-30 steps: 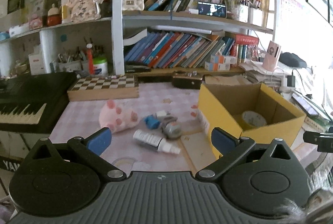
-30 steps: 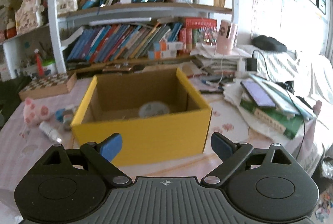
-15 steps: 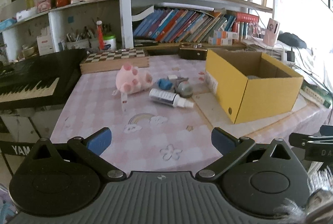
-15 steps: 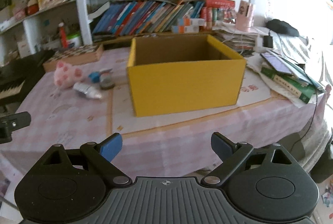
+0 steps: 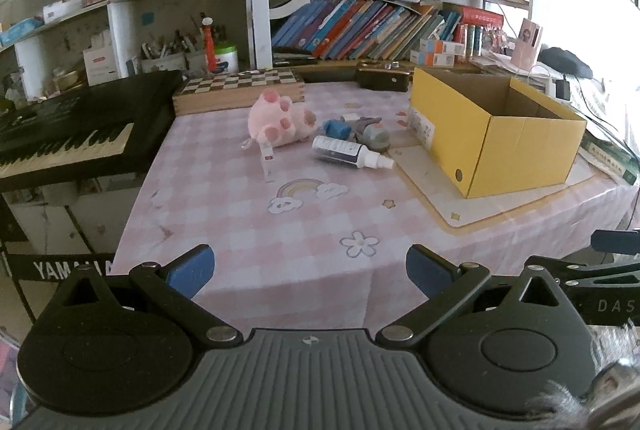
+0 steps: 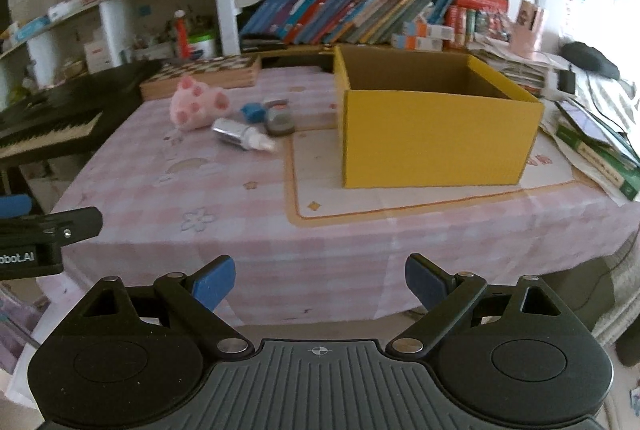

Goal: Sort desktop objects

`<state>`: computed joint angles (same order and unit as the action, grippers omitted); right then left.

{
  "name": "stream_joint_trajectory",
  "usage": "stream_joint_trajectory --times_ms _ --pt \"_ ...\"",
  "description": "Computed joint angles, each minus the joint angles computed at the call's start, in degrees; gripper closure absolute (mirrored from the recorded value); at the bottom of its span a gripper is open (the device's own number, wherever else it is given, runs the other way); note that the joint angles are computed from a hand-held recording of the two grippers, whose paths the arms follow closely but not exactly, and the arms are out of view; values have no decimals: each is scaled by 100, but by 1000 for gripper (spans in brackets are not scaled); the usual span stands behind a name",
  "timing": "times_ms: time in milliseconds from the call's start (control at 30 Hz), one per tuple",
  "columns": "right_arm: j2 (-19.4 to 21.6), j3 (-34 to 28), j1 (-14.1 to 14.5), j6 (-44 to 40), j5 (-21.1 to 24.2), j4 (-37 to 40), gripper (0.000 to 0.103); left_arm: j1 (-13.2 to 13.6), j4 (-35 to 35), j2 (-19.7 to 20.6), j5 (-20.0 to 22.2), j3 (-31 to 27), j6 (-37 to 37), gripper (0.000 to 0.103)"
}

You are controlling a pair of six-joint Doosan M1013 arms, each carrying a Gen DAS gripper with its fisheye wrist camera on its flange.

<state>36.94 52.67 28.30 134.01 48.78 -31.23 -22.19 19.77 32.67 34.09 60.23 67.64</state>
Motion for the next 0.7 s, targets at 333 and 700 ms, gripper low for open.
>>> stream_joint_trajectory --times_ms 333,700 --pt "72 -150 40 -659 -217 470 9 51 502 -120 -82 192 -650 0" --pt "244 -456 68 -981 -247 673 9 102 724 -134 -121 222 -984 0"
